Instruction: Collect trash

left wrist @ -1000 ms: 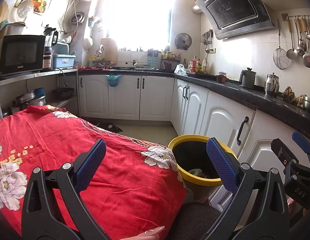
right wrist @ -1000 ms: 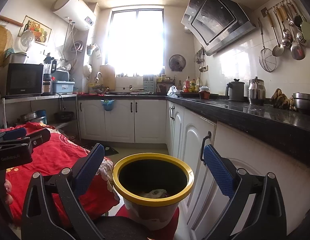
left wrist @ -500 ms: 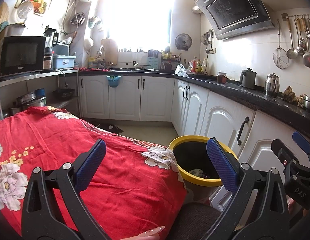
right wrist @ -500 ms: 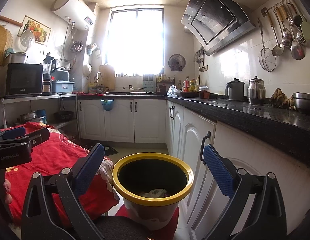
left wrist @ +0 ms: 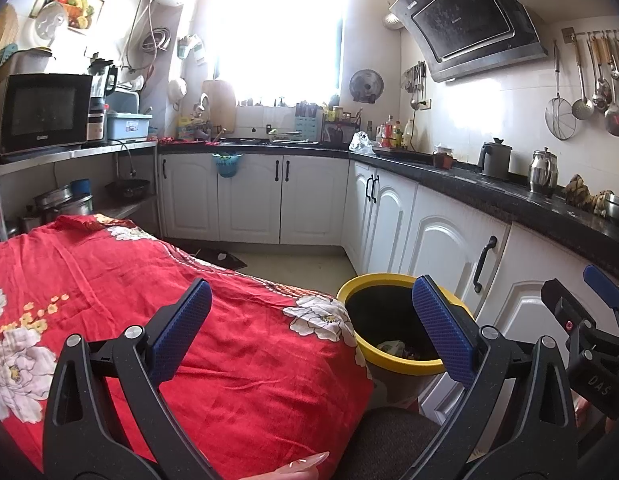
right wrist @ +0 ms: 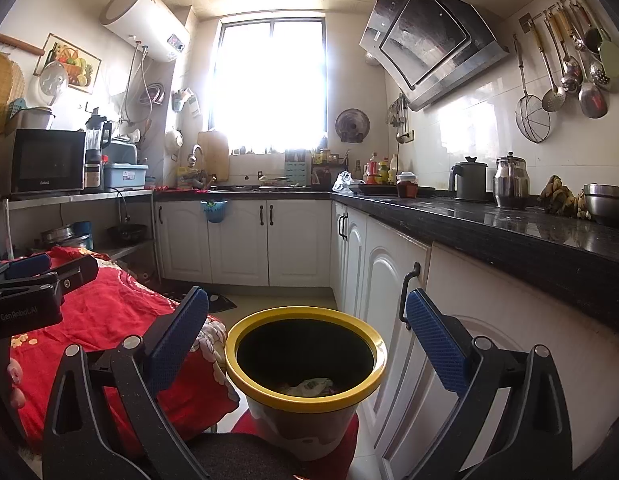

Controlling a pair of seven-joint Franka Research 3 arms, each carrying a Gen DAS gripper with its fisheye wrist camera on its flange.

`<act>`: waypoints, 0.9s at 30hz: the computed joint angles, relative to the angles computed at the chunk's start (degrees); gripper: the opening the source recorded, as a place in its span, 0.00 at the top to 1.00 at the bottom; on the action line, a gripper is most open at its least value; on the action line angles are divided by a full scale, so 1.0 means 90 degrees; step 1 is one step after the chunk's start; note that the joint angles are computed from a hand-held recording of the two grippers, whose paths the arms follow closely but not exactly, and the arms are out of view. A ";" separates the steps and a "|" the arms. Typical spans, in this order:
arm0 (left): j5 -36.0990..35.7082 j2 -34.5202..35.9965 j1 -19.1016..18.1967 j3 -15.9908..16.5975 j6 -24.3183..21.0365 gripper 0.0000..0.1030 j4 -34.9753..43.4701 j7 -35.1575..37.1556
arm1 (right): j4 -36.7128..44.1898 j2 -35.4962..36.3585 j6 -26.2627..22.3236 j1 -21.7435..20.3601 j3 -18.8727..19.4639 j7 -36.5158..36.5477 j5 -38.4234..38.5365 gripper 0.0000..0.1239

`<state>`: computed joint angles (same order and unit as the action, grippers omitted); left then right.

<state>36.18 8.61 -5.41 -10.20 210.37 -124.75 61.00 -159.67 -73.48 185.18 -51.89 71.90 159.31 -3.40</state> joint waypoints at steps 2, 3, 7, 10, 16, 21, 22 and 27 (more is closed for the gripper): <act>-0.0043 -0.0011 -0.0016 0.0002 0.0003 0.10 -0.0020 0.0034 | 0.0000 0.0006 0.0007 0.0000 -0.0004 0.0001 -0.0003 0.22; -0.0033 -0.0008 -0.0010 0.0001 0.0004 0.10 -0.0010 0.0024 | 0.0000 0.0007 0.0004 -0.0002 -0.0004 0.0000 -0.0005 0.22; -0.0026 -0.0009 -0.0008 -0.0002 -0.0006 0.10 -0.0006 0.0019 | -0.0001 0.0019 0.0019 -0.0011 -0.0006 -0.0003 -0.0009 0.22; -0.0038 -0.0010 -0.0011 0.0000 0.0003 0.10 -0.0015 0.0034 | -0.0003 0.0006 0.0008 -0.0002 -0.0006 0.0004 -0.0004 0.22; -0.0040 -0.0007 -0.0014 0.0001 0.0013 0.10 -0.0017 0.0037 | -0.0004 0.0010 0.0021 -0.0008 -0.0005 -0.0001 -0.0004 0.22; -0.0052 -0.0008 -0.0015 0.0000 0.0005 0.10 -0.0017 0.0042 | 0.0000 0.0002 -0.0005 0.0003 -0.0002 0.0005 -0.0003 0.22; -0.0064 -0.0025 -0.0019 -0.0001 0.0011 0.10 -0.0039 0.0045 | 0.0000 0.0002 -0.0005 0.0003 -0.0002 0.0007 -0.0005 0.22; -0.0019 -0.0017 -0.0007 -0.0004 0.0005 0.10 -0.0025 0.0014 | 0.0002 0.0004 -0.0010 0.0007 -0.0005 0.0019 -0.0009 0.22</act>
